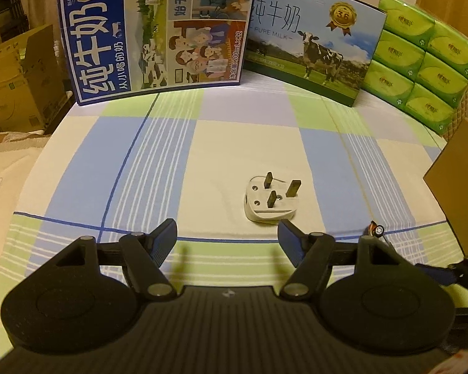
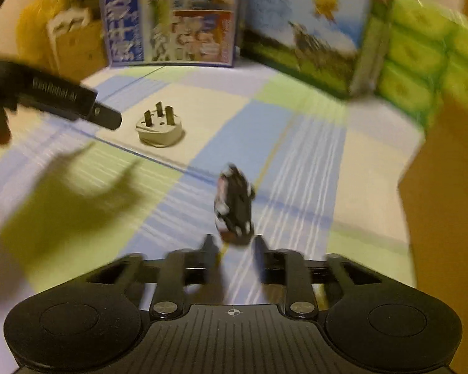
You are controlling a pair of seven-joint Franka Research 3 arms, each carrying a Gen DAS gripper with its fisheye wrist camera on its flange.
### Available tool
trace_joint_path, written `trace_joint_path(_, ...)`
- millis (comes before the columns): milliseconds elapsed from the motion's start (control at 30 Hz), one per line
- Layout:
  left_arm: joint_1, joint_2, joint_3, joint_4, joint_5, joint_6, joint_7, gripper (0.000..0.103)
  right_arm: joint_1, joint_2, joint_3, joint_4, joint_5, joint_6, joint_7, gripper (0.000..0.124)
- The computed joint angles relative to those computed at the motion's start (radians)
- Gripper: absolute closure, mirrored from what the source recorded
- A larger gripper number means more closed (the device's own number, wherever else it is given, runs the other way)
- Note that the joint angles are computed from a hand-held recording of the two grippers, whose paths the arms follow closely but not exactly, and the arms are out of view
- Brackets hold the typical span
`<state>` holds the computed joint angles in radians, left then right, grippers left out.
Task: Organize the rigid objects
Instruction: 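Close the right tool on the black toy car and lift it, then close the left tool on the white plug while the right tool holds the car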
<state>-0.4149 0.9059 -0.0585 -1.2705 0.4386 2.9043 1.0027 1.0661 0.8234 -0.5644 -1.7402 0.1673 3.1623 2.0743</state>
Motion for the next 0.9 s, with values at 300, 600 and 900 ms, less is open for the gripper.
trace_joint_path(300,-0.001,0.010,-0.002,0.011,-0.001,-0.006,0.006,0.036,-0.181,-0.005,0.188,0.033,0.110,0.176,-0.073,0.072)
trace_joint_path(600,-0.008,0.012,0.009,0.011,0.005,-0.004,-0.003,0.036,-0.212,0.031,0.221,0.081,0.285,0.202,-0.118,0.072)
trace_joint_path(900,-0.009,0.016,0.003,0.014,0.008,-0.011,0.010,0.036,-0.233,0.049,0.262,0.129,0.279,0.158,-0.251,0.074)
